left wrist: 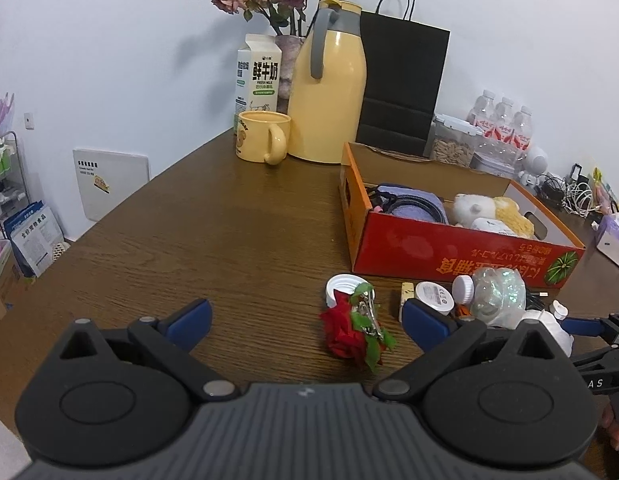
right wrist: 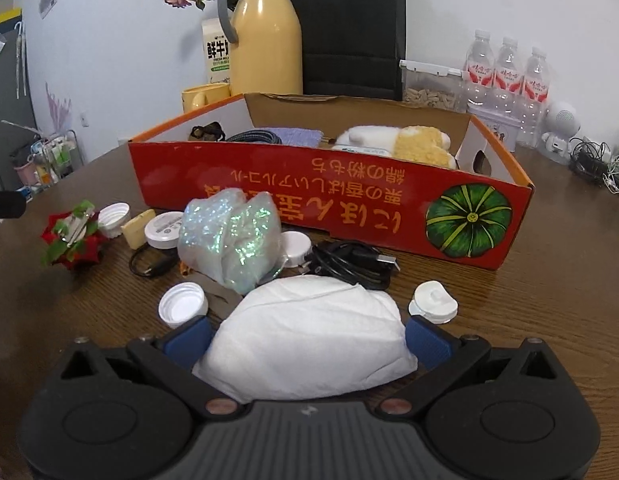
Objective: Organize objects
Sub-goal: 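Grasp the red flower ornament with the left gripper while the right gripper grasps the white crumpled cloth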
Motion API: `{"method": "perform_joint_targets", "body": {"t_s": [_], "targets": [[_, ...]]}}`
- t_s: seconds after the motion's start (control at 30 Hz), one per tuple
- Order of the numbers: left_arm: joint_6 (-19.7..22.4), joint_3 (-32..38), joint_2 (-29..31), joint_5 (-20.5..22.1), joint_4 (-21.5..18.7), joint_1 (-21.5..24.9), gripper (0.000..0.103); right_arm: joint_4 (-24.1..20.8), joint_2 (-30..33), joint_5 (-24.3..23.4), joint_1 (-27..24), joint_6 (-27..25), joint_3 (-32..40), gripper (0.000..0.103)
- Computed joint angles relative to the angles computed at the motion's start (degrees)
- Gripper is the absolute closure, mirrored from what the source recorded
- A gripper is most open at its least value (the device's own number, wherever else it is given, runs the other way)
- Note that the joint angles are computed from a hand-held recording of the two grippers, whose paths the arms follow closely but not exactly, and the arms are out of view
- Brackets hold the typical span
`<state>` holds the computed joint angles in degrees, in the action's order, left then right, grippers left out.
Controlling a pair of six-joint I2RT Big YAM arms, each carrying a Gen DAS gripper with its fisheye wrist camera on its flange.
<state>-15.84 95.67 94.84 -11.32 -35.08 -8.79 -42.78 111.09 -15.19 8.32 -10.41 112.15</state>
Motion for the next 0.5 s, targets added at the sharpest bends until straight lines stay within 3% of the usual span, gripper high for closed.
{"method": "perform_joint_targets", "body": {"t_s": [0.2,0.4,0.47,0.5], "targets": [[1.53,0.90,1.38,1.84,-0.46,-0.48,0.000,0.04,-0.06,-0.13,0.00,0.10,-0.10,0.000],[2.53,4.85,5.28,2.44,-1.93,-0.74,0.000,1.50,-1.21,-0.31,-0.28,0.96,-2.02,0.007],[2.41,6.14,6.50,2.67,-2.81,-0.72,0.011,1.91,-1.53,-0.40,-0.37,1.44,-2.50,0.008],[2.37,6.90,7.18,3.08,-3.57,-0.72,0.030,2.11,-1.67,-0.39,-0.42,1.60,-2.75,0.010]]}}
